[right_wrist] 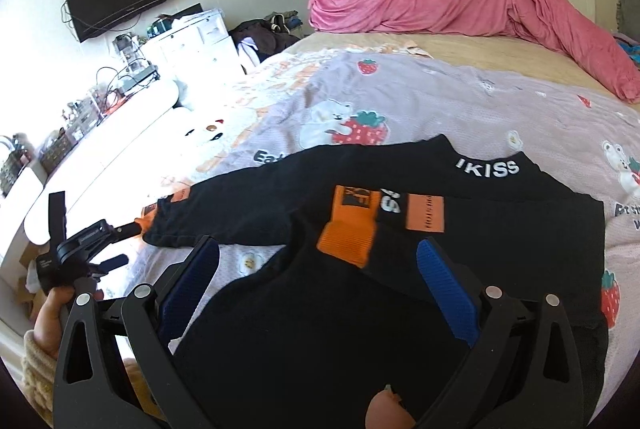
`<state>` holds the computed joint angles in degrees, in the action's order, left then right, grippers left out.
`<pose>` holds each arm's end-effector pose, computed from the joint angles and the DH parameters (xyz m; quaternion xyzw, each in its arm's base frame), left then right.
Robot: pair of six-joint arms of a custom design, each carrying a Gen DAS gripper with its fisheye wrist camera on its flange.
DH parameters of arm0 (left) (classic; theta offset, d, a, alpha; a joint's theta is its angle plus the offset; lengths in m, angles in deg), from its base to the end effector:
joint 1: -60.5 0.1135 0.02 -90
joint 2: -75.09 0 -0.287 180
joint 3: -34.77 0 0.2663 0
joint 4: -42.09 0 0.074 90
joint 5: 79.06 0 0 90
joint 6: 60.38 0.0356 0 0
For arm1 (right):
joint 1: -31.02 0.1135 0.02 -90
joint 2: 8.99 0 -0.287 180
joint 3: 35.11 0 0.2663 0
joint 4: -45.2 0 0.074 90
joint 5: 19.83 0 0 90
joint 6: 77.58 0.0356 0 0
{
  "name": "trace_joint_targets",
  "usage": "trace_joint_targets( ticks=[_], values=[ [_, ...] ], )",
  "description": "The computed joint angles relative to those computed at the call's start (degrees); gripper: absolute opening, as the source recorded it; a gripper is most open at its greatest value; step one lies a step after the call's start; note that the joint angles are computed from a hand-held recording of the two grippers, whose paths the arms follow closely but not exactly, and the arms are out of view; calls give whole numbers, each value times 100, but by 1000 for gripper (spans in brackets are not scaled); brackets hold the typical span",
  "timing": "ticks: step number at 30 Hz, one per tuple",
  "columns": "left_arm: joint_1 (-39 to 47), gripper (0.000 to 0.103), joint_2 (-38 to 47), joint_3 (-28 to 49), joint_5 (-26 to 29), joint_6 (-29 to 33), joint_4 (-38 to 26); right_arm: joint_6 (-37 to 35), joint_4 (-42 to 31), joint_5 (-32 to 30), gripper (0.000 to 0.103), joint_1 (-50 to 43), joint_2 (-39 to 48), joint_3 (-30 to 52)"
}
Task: Fold small clothes
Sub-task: 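Move the left gripper to the other sleeve's orange cuff and grasp it, then carry the cuff with the left gripper across the shirt toward the right gripper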
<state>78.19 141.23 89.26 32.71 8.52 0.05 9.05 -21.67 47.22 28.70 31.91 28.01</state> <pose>0.2213 0.0567 0.2359 -0.2544 0.8997 -0.1885 0.3005 0.1260 0.0088 0.3271 -0.0850 0.9035 0.1646 0.3864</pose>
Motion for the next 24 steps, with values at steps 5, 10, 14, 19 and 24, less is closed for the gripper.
trace_joint_targets(
  ticks=[5,10,14,19,24],
  values=[
    [273,94,307,-7,244,-48,324,516,240,512,98,728,17,-117],
    [495,91,661,-90,178,-302,989,828,393,750,98,1087,91,-203],
    [475,76,840,-107,-75,-640,1534,851,452,731,98,1017,116,-298],
    [313,33,1101,-35,-130,-824,1872,692,395,517,98,571,98,-446],
    [65,10,1063,-1,40,-967,2100,466,234,81,98,-117,-65,-591]
  ],
)
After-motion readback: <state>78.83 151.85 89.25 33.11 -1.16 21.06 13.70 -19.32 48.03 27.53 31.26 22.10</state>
